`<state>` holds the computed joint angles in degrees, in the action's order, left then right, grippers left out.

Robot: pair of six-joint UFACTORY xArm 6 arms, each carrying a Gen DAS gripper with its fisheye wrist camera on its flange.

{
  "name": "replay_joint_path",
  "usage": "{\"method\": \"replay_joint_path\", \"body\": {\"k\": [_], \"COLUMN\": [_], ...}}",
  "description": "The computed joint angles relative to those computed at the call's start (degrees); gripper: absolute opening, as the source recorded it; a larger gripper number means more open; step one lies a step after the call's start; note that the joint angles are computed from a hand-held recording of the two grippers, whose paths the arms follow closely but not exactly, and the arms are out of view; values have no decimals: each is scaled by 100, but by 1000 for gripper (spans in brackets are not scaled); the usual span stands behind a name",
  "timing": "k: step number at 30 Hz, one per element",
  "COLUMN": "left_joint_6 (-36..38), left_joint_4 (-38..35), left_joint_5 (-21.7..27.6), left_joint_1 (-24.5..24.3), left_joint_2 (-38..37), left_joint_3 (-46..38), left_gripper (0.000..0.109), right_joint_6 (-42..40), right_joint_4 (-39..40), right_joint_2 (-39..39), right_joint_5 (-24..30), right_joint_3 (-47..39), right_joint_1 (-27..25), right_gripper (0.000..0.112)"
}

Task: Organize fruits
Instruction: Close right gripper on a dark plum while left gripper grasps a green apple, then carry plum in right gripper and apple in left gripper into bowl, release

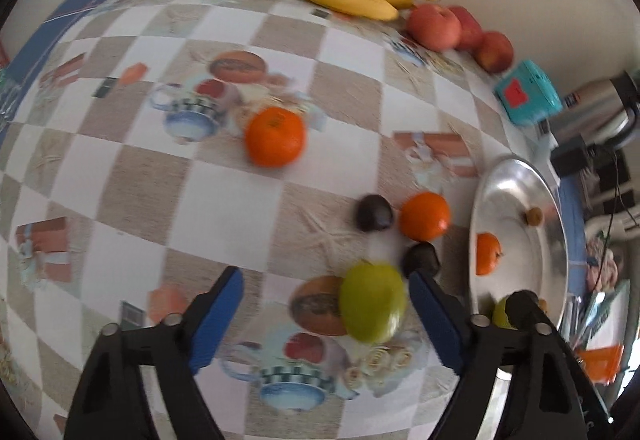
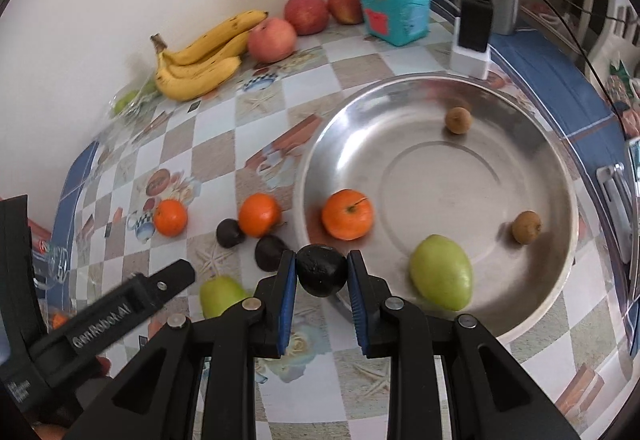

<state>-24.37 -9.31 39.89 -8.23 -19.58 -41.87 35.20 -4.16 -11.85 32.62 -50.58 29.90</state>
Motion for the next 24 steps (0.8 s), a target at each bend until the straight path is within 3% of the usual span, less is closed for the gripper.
{"method": "replay_joint_path", "body": {"k": [5,8,9,24], "left_joint_6": [104,154,220,-38], "left_joint_4": [-134,-250,-356,-127], "left_joint_5": [-71,-93,-144,-312], "left_joint_1": [-153,-222,-239,-316], "left_joint_2": [218,258,242,48], "left_joint_3": [-72,-57,-30,-64], "left_gripper": [72,57,44,43], "right_joint_6": [-59,-73,-79,-302], "right_joint_4": [78,111,126,533], "right_joint_2": [-88,-124,-135,-283], "right_joint_5": [2,-5,-12,-88], "right_joint_3": [69,99,113,286], "right_joint_1": [-122,-150,-161,-385], "right_gripper": [26,26,26,26]}}
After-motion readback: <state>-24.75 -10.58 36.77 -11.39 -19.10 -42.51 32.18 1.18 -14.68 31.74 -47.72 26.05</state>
